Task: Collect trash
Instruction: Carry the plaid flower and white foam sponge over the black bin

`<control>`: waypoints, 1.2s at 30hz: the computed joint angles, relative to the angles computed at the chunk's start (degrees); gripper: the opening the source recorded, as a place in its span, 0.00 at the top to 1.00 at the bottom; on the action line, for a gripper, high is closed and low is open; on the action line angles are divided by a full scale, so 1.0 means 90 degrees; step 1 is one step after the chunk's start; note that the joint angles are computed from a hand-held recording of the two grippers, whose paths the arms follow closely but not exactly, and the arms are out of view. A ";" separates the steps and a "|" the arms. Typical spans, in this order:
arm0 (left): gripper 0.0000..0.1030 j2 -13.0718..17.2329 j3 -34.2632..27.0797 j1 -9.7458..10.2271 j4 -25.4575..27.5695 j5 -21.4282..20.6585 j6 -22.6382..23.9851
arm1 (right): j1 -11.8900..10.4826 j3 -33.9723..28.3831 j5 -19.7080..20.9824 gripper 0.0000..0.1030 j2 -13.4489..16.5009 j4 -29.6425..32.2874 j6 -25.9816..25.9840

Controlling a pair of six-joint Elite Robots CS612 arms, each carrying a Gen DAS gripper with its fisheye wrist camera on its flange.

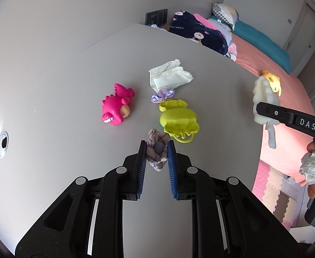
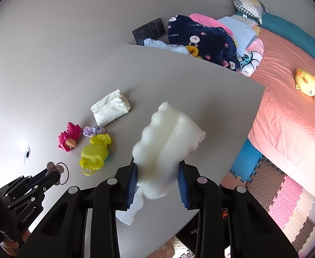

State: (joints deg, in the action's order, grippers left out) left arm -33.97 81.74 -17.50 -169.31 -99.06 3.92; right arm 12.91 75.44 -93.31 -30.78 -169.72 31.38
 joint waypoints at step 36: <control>0.82 -0.0553 0.0978 -0.0960 -0.0056 -0.0674 0.1171 | -0.0319 0.2749 -0.0364 0.65 -0.1199 -0.1508 0.0368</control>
